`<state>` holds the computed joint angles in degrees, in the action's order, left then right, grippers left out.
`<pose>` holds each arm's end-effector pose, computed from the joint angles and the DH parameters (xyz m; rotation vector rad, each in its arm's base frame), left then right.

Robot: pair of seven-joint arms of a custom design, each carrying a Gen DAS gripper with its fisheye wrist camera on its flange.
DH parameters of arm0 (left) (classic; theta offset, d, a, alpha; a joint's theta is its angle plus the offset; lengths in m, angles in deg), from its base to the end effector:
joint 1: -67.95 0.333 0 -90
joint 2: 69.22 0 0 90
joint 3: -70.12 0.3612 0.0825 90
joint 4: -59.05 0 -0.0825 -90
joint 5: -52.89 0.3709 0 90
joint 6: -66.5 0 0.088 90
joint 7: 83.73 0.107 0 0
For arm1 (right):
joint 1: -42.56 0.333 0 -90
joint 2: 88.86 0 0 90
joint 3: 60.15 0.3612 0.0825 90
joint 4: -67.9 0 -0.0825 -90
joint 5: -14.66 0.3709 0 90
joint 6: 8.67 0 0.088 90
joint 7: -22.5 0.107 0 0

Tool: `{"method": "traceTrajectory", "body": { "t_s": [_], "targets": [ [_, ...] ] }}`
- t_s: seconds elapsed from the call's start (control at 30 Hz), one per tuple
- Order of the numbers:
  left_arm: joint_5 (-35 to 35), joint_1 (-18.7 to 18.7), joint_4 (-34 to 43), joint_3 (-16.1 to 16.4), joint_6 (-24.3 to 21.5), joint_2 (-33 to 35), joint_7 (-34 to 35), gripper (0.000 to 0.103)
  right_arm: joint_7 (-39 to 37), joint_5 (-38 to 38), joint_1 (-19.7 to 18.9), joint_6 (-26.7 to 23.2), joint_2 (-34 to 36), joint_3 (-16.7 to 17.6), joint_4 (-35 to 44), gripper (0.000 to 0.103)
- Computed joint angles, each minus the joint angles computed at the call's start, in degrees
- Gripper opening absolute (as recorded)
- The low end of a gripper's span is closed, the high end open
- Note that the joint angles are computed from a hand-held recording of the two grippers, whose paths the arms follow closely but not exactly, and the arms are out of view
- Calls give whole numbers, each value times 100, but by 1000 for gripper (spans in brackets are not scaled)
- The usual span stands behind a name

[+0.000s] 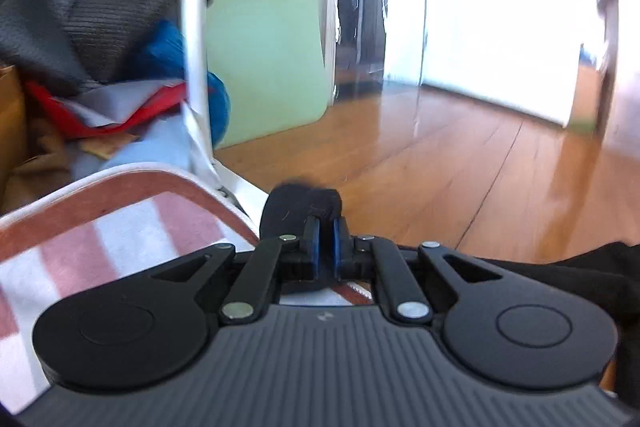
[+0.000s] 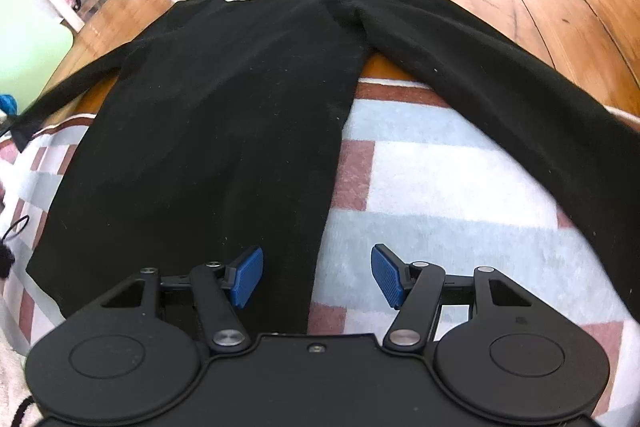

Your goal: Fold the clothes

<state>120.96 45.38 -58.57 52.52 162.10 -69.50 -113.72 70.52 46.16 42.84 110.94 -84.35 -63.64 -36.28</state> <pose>0.4545 -0.2652 0.5201 -1.9009 0.5496 -0.4315 0.5980 -0.0064 0.5644 -2.2098 1.3917 0.0232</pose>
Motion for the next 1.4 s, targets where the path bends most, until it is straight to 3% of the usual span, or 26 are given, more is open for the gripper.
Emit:
{"method": "traceTrajectory", "body": {
  "t_s": [0.1, 0.17, 0.23, 0.33, 0.37, 0.4, 0.47, 0.53, 0.57, 0.6, 0.63, 0.67, 0.73, 0.8, 0.83, 0.93, 1.0, 1.07, 1.13, 1.3, 1.4],
  "targets": [
    [-718, 57, -332, 40, 654, -211, 105, 25, 42, -30, 8, 43, -8, -1, -70, 65],
    [-1397, 154, -588, 122, 1155, -366, 60, 25, 66, -34, 14, 65, -16, 1, -117, 65],
    [-1949, 255, -783, 157, 1270, -535, -211, 25, 80, -38, 22, 80, -33, 6, -163, 65],
    [-1609, 398, -1190, 97, 1557, -940, -1078, 37, 20, -23, 30, 82, -44, 13, -188, 65],
    [-1480, 439, -1245, 70, 1613, -1002, -1227, 49, 18, -12, 32, 83, -37, 14, -181, 65],
    [-1363, 466, -1269, 28, 1607, -1028, -1339, 56, 23, 1, 34, 87, -33, 15, -177, 65],
    [-1290, 499, -1195, 0, 1611, -960, -1322, 61, 93, 14, 46, 149, -39, 18, -194, 65],
    [-1248, 576, -1205, 114, 1972, -901, -1140, 64, 172, 56, 49, 164, -40, 18, -196, 65],
    [-1186, 639, -1237, 177, 2200, -843, -1025, 63, 199, 123, 38, 116, -37, 13, -184, 65],
    [-1257, 584, -1128, 288, 2159, -717, -720, 21, 219, 195, 21, 47, -38, 5, -173, 65],
    [-1424, 649, -875, 200, 1798, -515, -12, 5, 234, 257, 3, -42, -30, -3, -157, 65],
    [-1540, 541, -544, 229, 1258, -263, 645, 0, 256, 269, -10, -140, -17, -9, -134, 65],
    [-1336, 465, -181, 16, 251, -27, 1085, 0, 253, 223, -21, -182, -32, -17, -151, 66],
    [-1523, 352, 11, 13, -230, -42, 998, 1, 225, 138, -22, -138, -71, -22, -204, 66],
    [-1640, 321, 31, 27, -229, -140, 895, 2, 220, 111, -27, -131, -88, -27, -222, 66],
    [-1599, 276, -168, 54, 728, -601, 672, 10, 272, 198, -75, -245, -99, -58, -201, 66],
    [-1821, 286, -153, 125, 1767, -696, 853, 36, 334, 341, -112, -376, -96, -73, -188, 66],
    [-2308, 234, 270, 50, 2138, -414, 1030, 36, 379, 327, -119, -548, -57, -66, -113, 66],
    [-2203, 113, 704, -79, 2527, 9, 1124, 36, 299, 161, -59, -471, -36, -16, -59, 66],
    [-2878, -241, 1660, -132, 2889, 1121, 2388, 41, 371, 622, -7, -289, -106, 21, -183, 66],
    [-3548, -212, 1796, -100, 3014, 1358, 3473, 42, 330, 714, -9, -211, -252, 6, -433, 66]
  ]
}}
